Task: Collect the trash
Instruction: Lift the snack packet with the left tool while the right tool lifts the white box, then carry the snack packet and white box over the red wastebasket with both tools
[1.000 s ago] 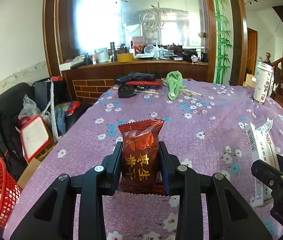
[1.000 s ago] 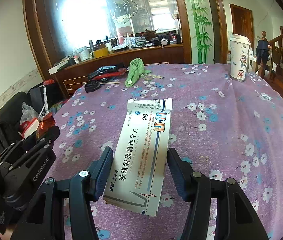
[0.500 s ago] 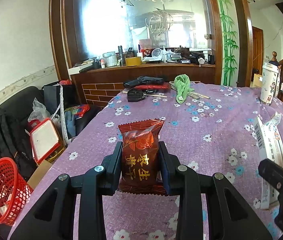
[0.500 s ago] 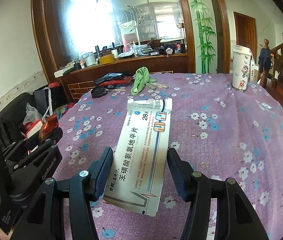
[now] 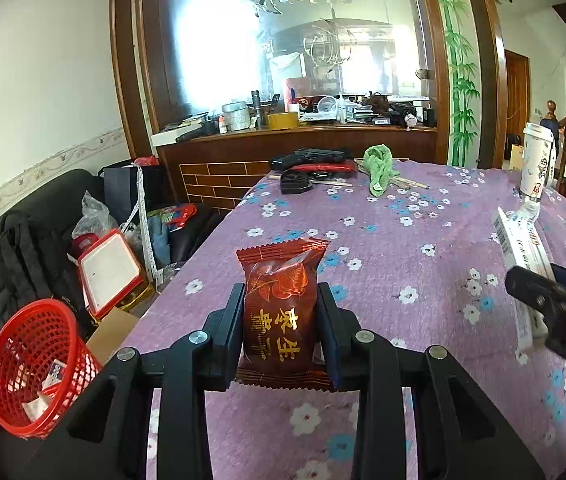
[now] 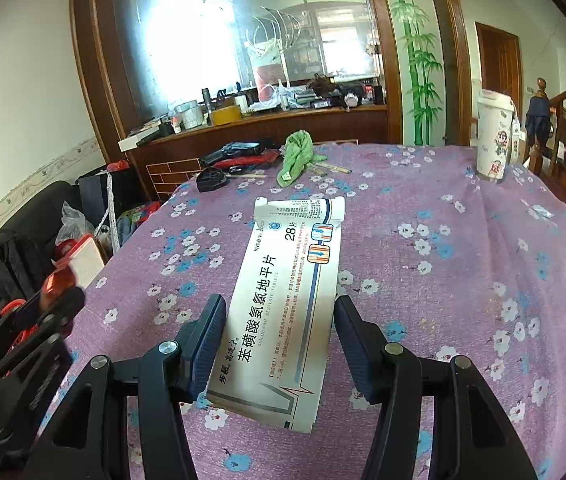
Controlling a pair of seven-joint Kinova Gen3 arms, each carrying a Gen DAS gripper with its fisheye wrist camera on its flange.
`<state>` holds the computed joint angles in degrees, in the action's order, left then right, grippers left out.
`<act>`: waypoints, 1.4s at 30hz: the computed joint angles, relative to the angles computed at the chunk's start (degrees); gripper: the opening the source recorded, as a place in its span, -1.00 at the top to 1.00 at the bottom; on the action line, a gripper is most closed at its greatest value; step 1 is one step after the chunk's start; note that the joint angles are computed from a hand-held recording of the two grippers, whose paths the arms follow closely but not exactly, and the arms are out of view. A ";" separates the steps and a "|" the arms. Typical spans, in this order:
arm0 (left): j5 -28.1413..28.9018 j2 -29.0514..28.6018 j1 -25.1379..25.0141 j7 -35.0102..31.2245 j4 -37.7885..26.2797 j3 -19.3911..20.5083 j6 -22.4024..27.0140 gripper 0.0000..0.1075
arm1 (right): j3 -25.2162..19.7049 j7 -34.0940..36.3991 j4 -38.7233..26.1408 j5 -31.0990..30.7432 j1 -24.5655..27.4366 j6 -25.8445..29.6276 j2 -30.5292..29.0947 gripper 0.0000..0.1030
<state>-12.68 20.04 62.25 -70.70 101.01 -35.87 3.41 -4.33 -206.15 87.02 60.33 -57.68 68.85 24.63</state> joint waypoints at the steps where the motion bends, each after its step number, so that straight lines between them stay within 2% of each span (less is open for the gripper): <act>1: -0.04 -0.68 -0.54 -0.24 0.59 0.48 -0.18 0.40 | -0.09 -0.11 -0.01 -0.37 0.33 -0.55 -0.19 -0.17; 4: -0.05 -2.32 -1.79 -1.18 1.98 1.61 -0.76 0.40 | -0.15 0.35 -1.01 -0.98 0.19 -0.02 -0.20 -0.17; 8: 1.23 -3.80 0.06 -3.19 4.22 -0.91 -2.56 0.40 | -0.32 1.11 -2.22 -1.40 -0.46 0.26 -0.10 -0.17; 25: 11.22 -10.35 -7.30 -16.29 9.44 3.89 -4.50 0.39 | 1.33 7.72 -11.01 -3.88 -4.53 0.29 4.12 -0.17; 34: 15.87 -11.93 -16.97 -21.65 10.17 11.32 -4.35 0.39 | 3.43 14.43 -17.82 -6.06 -6.04 -0.15 7.47 -0.17; 42: 16.09 -12.87 -32.57 -22.51 10.81 23.89 -3.99 0.39 | 5.36 21.49 -24.67 -9.67 -6.14 -1.69 11.10 -0.17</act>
